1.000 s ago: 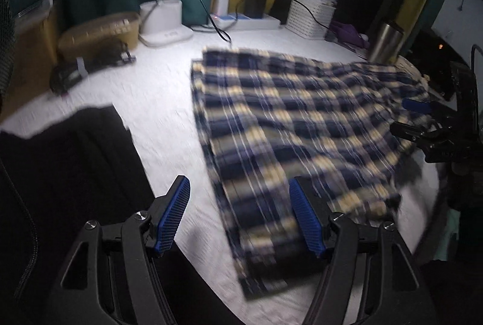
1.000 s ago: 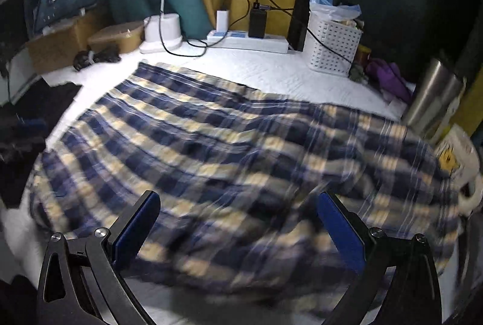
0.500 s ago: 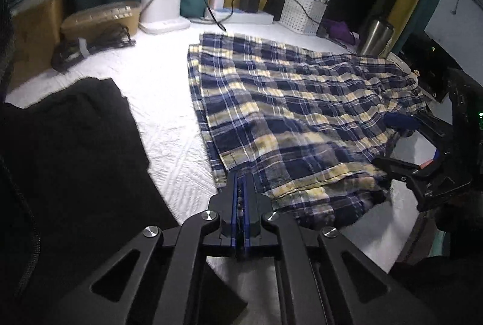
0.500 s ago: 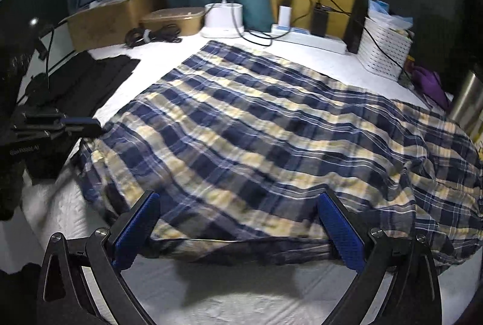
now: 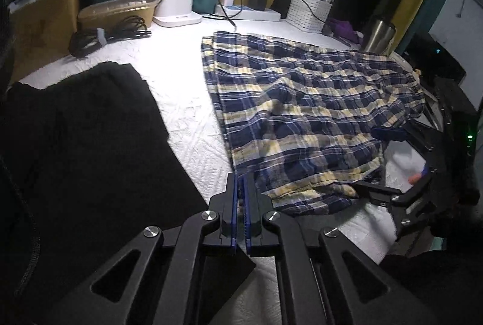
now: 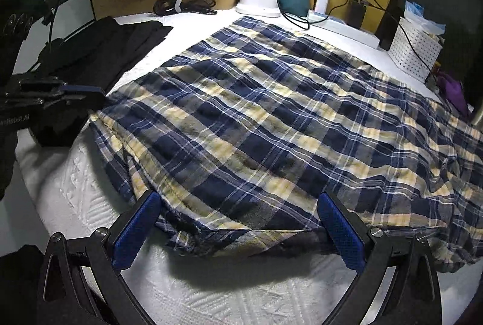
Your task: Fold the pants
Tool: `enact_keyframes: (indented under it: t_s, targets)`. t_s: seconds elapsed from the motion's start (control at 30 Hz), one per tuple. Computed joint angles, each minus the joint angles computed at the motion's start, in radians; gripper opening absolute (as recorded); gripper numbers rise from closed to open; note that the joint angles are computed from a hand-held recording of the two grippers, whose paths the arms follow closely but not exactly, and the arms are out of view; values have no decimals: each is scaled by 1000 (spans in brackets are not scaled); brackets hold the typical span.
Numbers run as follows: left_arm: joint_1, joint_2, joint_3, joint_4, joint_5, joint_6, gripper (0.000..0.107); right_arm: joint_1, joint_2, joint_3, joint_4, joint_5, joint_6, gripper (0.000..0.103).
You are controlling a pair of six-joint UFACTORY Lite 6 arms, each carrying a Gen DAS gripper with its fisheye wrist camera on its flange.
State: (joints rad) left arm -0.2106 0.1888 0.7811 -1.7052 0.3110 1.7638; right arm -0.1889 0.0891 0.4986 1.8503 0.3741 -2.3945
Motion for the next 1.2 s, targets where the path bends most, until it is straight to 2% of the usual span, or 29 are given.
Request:
enact_keyframes:
  t_s: [0.07, 0.1, 0.2, 0.23, 0.27, 0.33, 0.43, 0.6, 0.8, 0.87, 1.0, 1.07, 1.2]
  targets:
    - [-7, -5, 7, 14, -54, -27, 3, -26, -28, -11, -26, 9, 19, 103]
    - [2, 0, 19, 74, -68, -89, 3, -51, -42, -11, -60, 19, 45, 103]
    - [37, 2, 45, 225, -57, -236, 3, -132, -69, 2, -155, 51, 113, 103]
    - [40, 2, 55, 252, -61, -265, 9, -159, -68, 15, -179, 62, 131, 103]
    - [40, 2, 67, 270, -66, -289, 26, -184, -63, 29, -195, 68, 141, 103]
    - [34, 13, 95, 259, -72, -296, 52, -242, -32, 74, -215, 86, 150, 103]
    - [10, 62, 180, 331, -70, -391, 52, -319, 32, 150, -239, 107, 167, 103]
    - [-69, 196, 383, 611, -97, -673, 52, -408, 154, 285, -269, 122, 199, 103]
    - [-112, 378, 644, 944, -69, -1010, 52, -454, 281, 433, -307, 127, 259, 103]
    - [-126, 453, 750, 1094, -51, -1160, 52, -457, 313, 470, -301, 124, 274, 103]
    - [-142, 586, 945, 1254, 4, -1318, 52, -461, 365, 534, -246, 112, 266, 103]
    - [-150, 659, 1054, 1341, 39, -1401, 52, -449, 385, 558, -172, 60, 251, 103]
    - [-143, 841, 1332, 1423, 137, -1477, 52, -454, 462, 673, -281, 51, 427, 103]
